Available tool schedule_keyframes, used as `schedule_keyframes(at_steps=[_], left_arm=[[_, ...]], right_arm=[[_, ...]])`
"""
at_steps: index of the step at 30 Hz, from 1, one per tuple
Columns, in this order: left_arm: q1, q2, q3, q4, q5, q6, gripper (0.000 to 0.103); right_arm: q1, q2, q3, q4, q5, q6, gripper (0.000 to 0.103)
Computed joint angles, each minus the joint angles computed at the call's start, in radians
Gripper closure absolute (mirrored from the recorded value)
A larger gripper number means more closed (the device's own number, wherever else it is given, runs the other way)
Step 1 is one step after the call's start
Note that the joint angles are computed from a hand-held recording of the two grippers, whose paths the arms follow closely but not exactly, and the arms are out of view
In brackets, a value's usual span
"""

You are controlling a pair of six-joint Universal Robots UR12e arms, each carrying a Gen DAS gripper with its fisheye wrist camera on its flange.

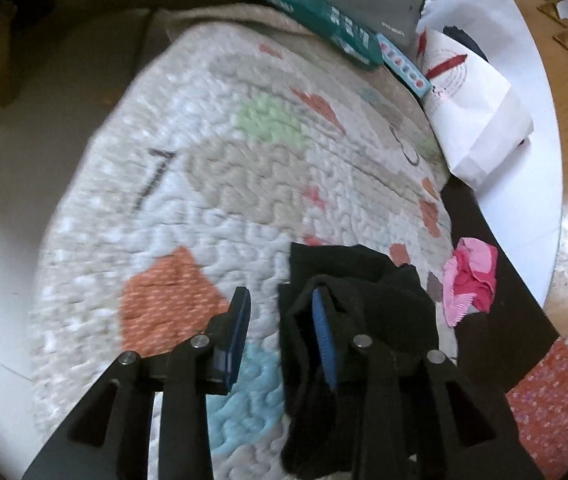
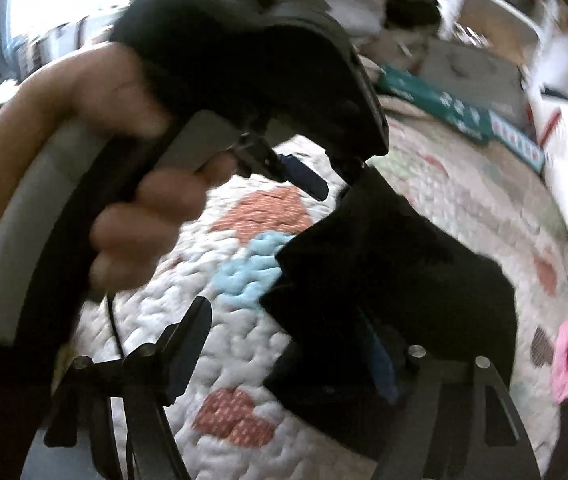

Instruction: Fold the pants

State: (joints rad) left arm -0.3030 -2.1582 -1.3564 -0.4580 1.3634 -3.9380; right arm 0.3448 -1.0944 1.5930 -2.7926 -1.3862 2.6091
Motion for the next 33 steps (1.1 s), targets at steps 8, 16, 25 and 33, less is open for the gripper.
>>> schedule_keyframes(at_steps=[8, 16, 25, 33], left_arm=[[-0.056, 0.01, 0.059, -0.044, 0.109, 0.08, 0.065], [-0.063, -0.057, 0.108, -0.043, 0.013, -0.05, 0.062], [-0.071, -0.025, 0.049, 0.006, 0.054, -0.046, 0.062], [-0.101, -0.055, 0.075, -0.029, 0.046, 0.006, 0.062]], right_arm=[[-0.097, -0.099, 0.079, 0.024, 0.111, 0.051, 0.026], [-0.196, -0.06, -0.015, 0.06, 0.152, 0.44, 0.026], [-0.152, 0.076, -0.22, 0.233, 0.071, 0.468, 0.026], [-0.139, 0.122, -0.262, 0.314, -0.138, 0.391, 0.041]])
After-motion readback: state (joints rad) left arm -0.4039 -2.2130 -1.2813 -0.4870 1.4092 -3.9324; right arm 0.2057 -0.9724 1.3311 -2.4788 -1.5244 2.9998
